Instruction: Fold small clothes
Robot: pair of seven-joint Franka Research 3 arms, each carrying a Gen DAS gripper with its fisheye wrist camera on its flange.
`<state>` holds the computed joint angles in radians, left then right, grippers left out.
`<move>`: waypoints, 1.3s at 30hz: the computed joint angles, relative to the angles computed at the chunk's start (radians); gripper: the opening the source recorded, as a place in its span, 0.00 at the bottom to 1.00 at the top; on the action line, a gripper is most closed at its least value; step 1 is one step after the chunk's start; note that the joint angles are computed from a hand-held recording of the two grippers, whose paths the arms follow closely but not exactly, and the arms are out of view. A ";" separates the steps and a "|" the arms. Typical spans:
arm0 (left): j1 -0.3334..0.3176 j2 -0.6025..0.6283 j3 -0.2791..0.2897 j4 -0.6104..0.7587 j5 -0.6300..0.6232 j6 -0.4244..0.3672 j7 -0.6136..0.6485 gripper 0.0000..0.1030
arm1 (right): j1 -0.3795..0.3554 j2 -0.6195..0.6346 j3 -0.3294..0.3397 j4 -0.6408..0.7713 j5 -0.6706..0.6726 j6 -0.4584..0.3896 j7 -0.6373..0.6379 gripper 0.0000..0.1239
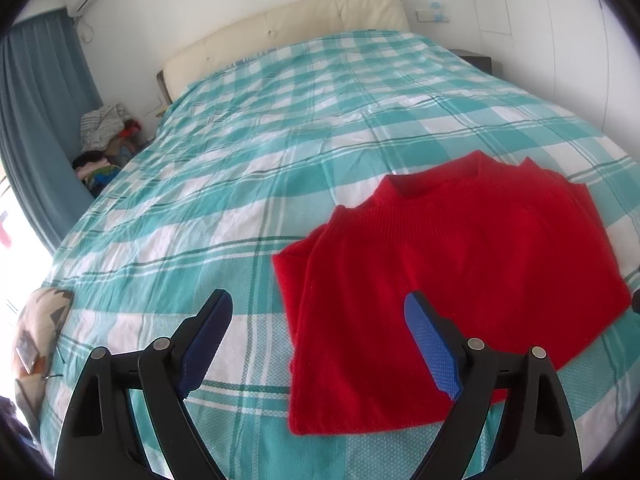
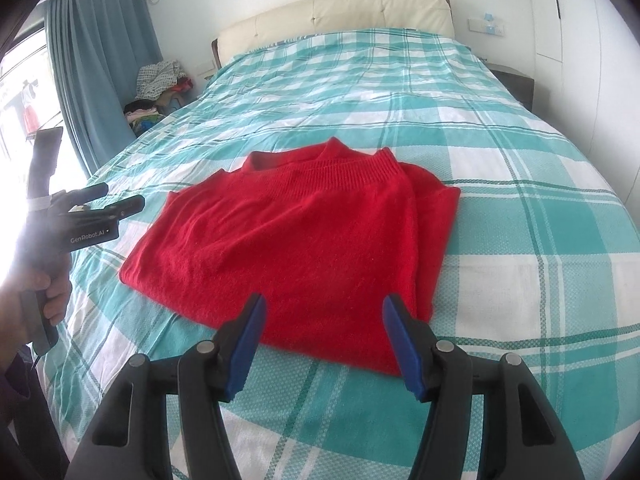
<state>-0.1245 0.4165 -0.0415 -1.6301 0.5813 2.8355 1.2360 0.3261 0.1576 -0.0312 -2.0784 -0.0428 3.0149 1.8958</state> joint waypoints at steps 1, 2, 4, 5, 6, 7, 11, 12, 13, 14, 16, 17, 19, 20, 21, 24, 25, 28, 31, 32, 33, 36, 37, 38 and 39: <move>0.004 -0.006 -0.004 -0.009 -0.008 0.001 0.001 0.87 | 0.004 -0.001 -0.005 -0.003 -0.007 0.001 0.009 0.49; 0.005 -0.010 -0.005 -0.016 -0.011 0.002 -0.001 0.87 | 0.007 -0.002 -0.008 -0.005 -0.013 0.000 0.017 0.49; 0.004 -0.020 -0.004 -0.030 -0.010 0.006 -0.004 0.87 | 0.012 -0.002 -0.015 -0.007 -0.029 -0.002 0.034 0.49; 0.002 -0.020 -0.002 -0.030 -0.007 0.007 -0.009 0.87 | 0.015 -0.002 -0.020 -0.008 -0.039 -0.004 0.044 0.49; 0.000 -0.025 0.002 -0.039 -0.001 0.012 -0.015 0.87 | 0.017 -0.001 -0.023 -0.007 -0.050 -0.006 0.053 0.49; -0.001 -0.030 0.004 -0.047 0.005 0.016 -0.020 0.87 | 0.018 0.001 -0.027 -0.004 -0.061 -0.008 0.061 0.49; -0.007 -0.046 0.014 -0.077 0.032 0.027 -0.046 0.88 | 0.016 0.011 -0.030 0.003 -0.082 -0.015 0.082 0.49; -0.005 -0.050 0.012 -0.085 0.034 0.028 -0.048 0.88 | 0.016 0.012 -0.031 0.004 -0.083 -0.016 0.085 0.49; 0.000 -0.054 0.009 -0.096 0.031 0.030 -0.047 0.88 | 0.013 0.015 -0.029 0.006 -0.081 -0.019 0.082 0.49; 0.008 -0.058 0.002 -0.108 0.021 0.032 -0.042 0.89 | 0.012 0.017 -0.028 0.008 -0.082 -0.021 0.082 0.49; 0.032 -0.068 -0.017 -0.137 -0.013 0.032 -0.019 0.89 | 0.012 0.018 -0.029 0.009 -0.083 -0.022 0.084 0.49; 0.041 -0.074 -0.021 -0.153 -0.027 0.033 -0.012 0.89 | 0.010 0.018 -0.029 0.008 -0.082 -0.021 0.084 0.49; 0.065 -0.085 -0.032 -0.186 -0.066 0.033 0.007 0.89 | 0.008 0.015 -0.031 0.005 -0.079 -0.016 0.088 0.49; 0.080 -0.091 -0.038 -0.203 -0.090 0.035 0.017 0.89 | 0.007 0.014 -0.033 0.004 -0.079 -0.014 0.093 0.49; 0.092 -0.095 -0.039 -0.218 -0.111 0.035 0.021 0.89 | 0.006 0.013 -0.035 0.002 -0.078 -0.013 0.097 0.49; 0.122 -0.098 -0.030 -0.246 -0.161 0.044 0.010 0.89 | 0.006 0.012 -0.050 0.000 -0.088 -0.010 0.130 0.49; 0.134 -0.098 -0.027 -0.256 -0.176 0.054 0.006 0.90 | 0.002 0.012 -0.052 -0.002 -0.086 -0.008 0.139 0.49; 0.149 -0.095 -0.001 -0.290 -0.176 0.102 -0.016 0.90 | -0.012 0.012 -0.057 -0.007 -0.069 -0.001 0.166 0.49; 0.202 -0.089 -0.051 -0.284 -0.251 0.076 0.040 0.90 | -0.040 0.011 -0.048 -0.017 -0.017 0.013 0.173 0.49; 0.233 -0.090 -0.087 -0.285 -0.302 0.091 0.087 0.90 | -0.061 0.011 -0.031 -0.022 0.026 0.023 0.155 0.49; 0.241 -0.093 -0.097 -0.286 -0.324 0.110 0.107 0.90 | -0.088 0.011 -0.005 -0.027 0.087 0.035 0.124 0.49; 0.187 -0.104 -0.038 -0.293 -0.274 0.159 0.073 0.91 | -0.185 0.021 0.102 -0.032 0.317 0.076 -0.025 0.49; 0.168 -0.105 -0.016 -0.293 -0.247 0.167 0.057 0.91 | -0.220 0.031 0.143 -0.024 0.395 0.084 -0.089 0.49; 0.154 -0.104 0.000 -0.291 -0.223 0.169 0.044 0.91 | -0.258 0.047 0.186 -0.009 0.468 0.088 -0.157 0.49; 0.144 -0.101 0.009 -0.287 -0.203 0.169 0.037 0.91 | -0.299 0.067 0.234 0.012 0.541 0.089 -0.233 0.49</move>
